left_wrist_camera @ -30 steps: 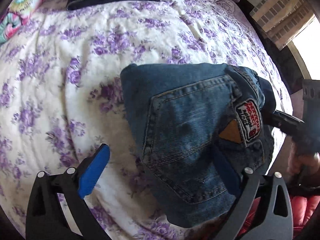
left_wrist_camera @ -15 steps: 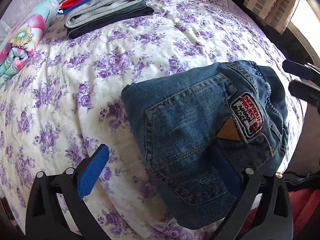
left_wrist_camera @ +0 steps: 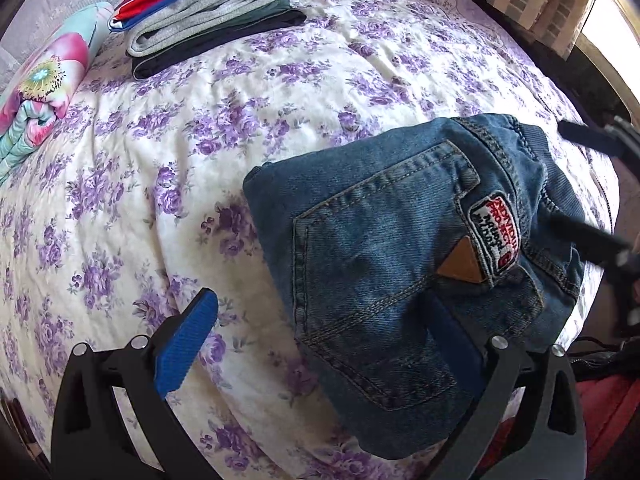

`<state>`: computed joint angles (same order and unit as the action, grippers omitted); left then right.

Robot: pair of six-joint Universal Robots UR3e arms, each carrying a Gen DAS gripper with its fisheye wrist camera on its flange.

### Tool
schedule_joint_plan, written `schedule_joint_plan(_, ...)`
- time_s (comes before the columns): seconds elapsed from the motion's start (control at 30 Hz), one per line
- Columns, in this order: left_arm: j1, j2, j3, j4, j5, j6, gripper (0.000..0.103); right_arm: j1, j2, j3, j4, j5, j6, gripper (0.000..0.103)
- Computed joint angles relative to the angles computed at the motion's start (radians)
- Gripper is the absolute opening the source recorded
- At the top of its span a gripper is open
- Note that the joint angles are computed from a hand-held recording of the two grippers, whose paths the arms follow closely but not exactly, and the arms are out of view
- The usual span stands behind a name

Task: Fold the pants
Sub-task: 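Grasp the folded jeans bundle with the right tool and lift it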

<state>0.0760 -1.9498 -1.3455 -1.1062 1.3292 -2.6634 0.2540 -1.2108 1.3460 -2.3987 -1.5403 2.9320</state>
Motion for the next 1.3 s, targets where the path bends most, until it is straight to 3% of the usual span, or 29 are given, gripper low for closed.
schedule_joint_plan(0.3,-0.003,0.001,-0.002,0.004,0.005,0.0,0.099,0.002,0.114,-0.166,0.024,0.041,0.044,0.084)
schedule_joint_plan(0.47,-0.002,-0.003,0.003,0.0,0.005,0.0,0.099,0.046,0.245,-0.31,0.173,-0.03,0.007,0.086)
schedule_joint_plan(0.53,-0.006,-0.011,0.011,-0.005,0.011,-0.002,0.099,0.037,0.261,-0.28,0.117,-0.015,-0.001,0.09)
schedule_joint_plan(0.67,-0.006,-0.014,0.015,-0.006,0.012,-0.005,0.099,0.048,0.302,-0.369,0.184,-0.031,-0.005,0.091)
schedule_joint_plan(0.77,-0.001,-0.014,0.017,-0.014,0.005,-0.003,0.099,0.043,0.258,-0.325,0.167,-0.012,0.009,0.09)
schedule_joint_plan(0.9,0.008,-0.01,0.015,-0.025,-0.008,0.002,0.099,0.016,0.095,-0.113,0.062,0.033,-0.009,0.091)
schedule_joint_plan(1.0,0.016,-0.018,0.03,-0.048,-0.025,0.003,0.099,0.01,0.101,-0.095,0.182,-0.04,-0.031,0.093)
schedule_joint_plan(1.13,0.017,-0.039,0.063,-0.091,-0.04,0.004,0.099,-0.137,0.073,-0.003,0.208,0.21,0.173,0.099)
schedule_joint_plan(1.23,0.025,-0.043,0.07,-0.105,-0.051,0.004,0.099,-0.157,0.023,0.05,0.148,0.224,0.175,0.099)
schedule_joint_plan(1.3,0.037,-0.052,0.083,-0.132,-0.072,0.003,0.099,-0.218,-0.006,0.095,0.139,0.318,0.182,0.099)
